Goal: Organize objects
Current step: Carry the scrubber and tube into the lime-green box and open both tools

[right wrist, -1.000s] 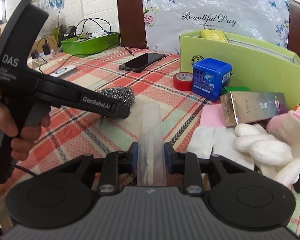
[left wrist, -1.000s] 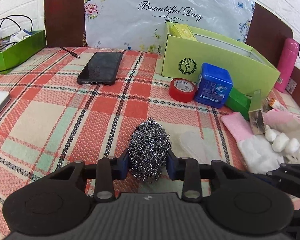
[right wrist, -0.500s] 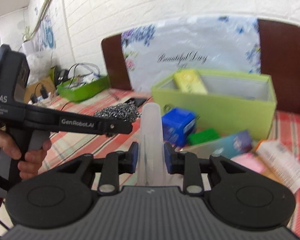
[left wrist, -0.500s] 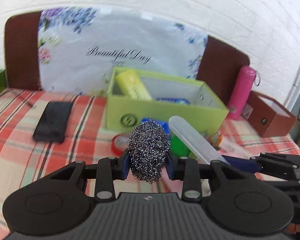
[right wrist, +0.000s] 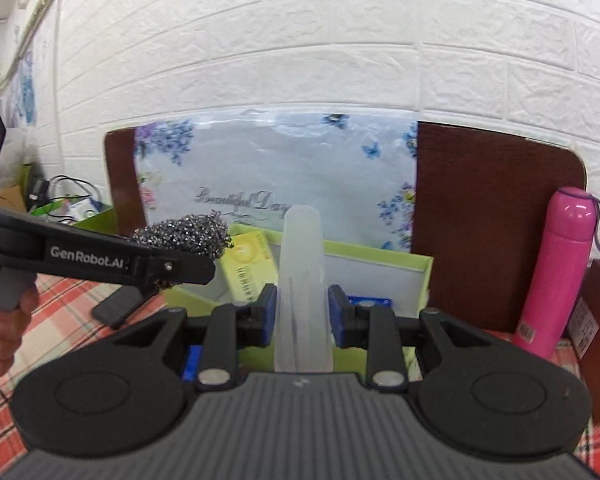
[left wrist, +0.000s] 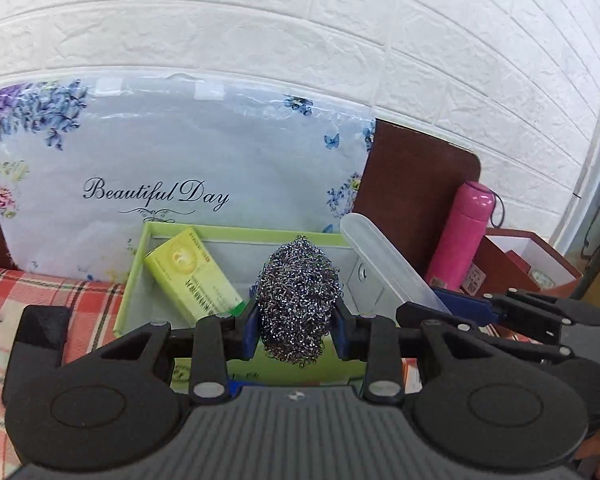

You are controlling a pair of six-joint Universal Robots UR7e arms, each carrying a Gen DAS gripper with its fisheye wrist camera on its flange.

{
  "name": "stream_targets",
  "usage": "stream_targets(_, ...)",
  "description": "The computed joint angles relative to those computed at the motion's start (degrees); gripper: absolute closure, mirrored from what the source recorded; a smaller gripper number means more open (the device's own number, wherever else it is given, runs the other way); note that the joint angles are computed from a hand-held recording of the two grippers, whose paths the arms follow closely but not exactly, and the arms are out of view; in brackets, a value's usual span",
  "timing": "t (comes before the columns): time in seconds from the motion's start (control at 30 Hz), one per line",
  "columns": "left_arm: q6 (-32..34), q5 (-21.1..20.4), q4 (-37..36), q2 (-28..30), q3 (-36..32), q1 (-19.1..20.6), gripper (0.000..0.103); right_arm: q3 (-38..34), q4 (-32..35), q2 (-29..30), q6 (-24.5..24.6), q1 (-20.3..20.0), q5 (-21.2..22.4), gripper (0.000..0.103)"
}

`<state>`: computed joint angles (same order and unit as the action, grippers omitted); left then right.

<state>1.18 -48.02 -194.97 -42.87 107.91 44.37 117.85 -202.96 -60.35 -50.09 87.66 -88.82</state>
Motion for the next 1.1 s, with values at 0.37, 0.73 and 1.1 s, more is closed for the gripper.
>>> stream_targets(0.37, -2.9, -1.0, 5.0, 8.0, -13.0, 5.1, 0.066, -11.0, 0.2, 9.7, 0.1, 0.5, -6.6, 0.076)
stream_targets(0.73, -2.0, 1.1, 1.0, 11.8, -15.9, 6.6, 0.019, -14.8, 2.2, 13.5, -0.3, 0.5, -10.9, 0.042)
stream_targets(1.1, -4.8, 1.7, 3.6, 9.4, -13.6, 5.8, 0.018, -12.0, -0.3, 11.3, 0.2, 0.0, -7.3, 0.000)
